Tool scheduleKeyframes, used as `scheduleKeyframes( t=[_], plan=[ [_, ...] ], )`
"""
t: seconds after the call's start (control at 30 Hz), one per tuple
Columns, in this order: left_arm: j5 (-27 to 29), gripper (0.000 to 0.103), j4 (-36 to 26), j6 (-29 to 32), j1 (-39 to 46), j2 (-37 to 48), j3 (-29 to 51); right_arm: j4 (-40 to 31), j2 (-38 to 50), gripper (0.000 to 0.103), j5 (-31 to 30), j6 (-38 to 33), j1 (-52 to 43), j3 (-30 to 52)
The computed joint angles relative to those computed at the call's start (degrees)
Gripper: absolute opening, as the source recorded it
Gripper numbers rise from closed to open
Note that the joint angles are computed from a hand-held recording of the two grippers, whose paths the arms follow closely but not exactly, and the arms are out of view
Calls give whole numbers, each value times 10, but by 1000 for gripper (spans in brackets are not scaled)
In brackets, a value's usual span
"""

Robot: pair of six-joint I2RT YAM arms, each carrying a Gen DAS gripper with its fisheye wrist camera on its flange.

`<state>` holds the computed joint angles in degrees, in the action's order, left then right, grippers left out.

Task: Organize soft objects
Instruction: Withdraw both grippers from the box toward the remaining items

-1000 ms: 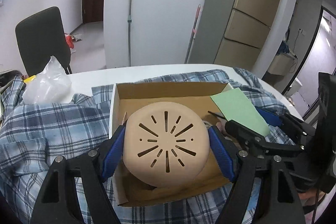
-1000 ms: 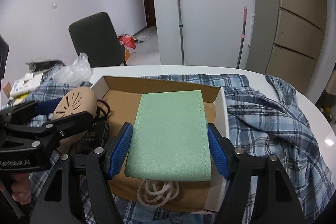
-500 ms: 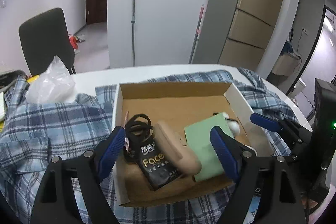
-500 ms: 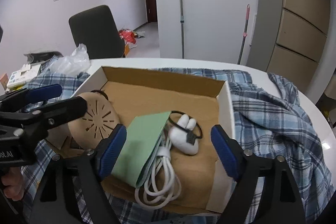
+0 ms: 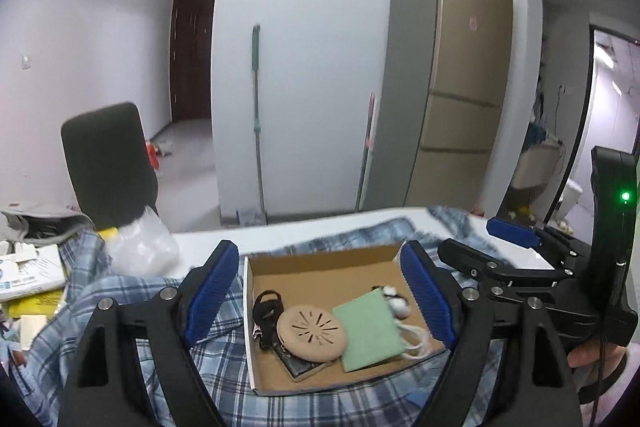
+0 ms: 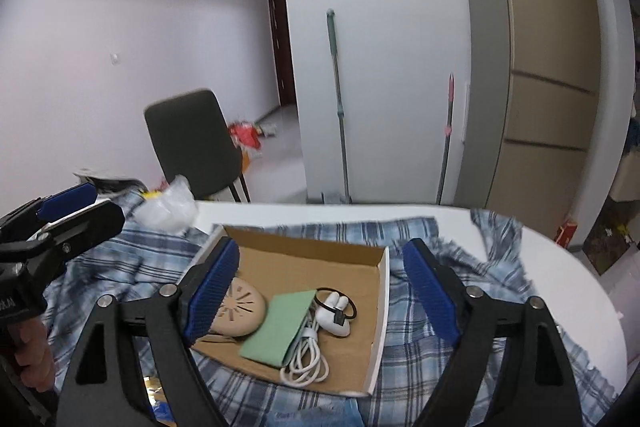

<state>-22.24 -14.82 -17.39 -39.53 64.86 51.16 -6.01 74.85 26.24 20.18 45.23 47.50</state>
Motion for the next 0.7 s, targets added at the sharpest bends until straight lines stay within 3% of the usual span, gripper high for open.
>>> scheduleKeyframes(
  t=[0.17, 0.27, 0.3, 0.37, 0.4, 0.57, 0.7],
  plan=[
    [-96, 85, -20, -14, -90, -93, -23, -27, -72, 88, 64, -1, 63, -24],
    [-149, 86, -42, -35, -139, -124, -33, -31, -105, 96, 102, 13, 99, -47],
    [-164, 88, -52, -44, -152, -130, -37, -29, -112, 103, 126, 25, 111, -57],
    [-210, 103, -88, -85, -178, -132, -41, -15, -129, 103, 167, 42, 134, -84],
    [-223, 103, -92, -101, -188, -140, -52, -3, -136, 103, 174, 42, 140, -99],
    [-292, 103, -132, -196, -244, -157, -104, 24, -136, 103, 157, 40, 133, -147],
    [-304, 103, -137, -239, -266, -162, -142, 71, -125, 103, 140, 33, 130, -190]
  ],
)
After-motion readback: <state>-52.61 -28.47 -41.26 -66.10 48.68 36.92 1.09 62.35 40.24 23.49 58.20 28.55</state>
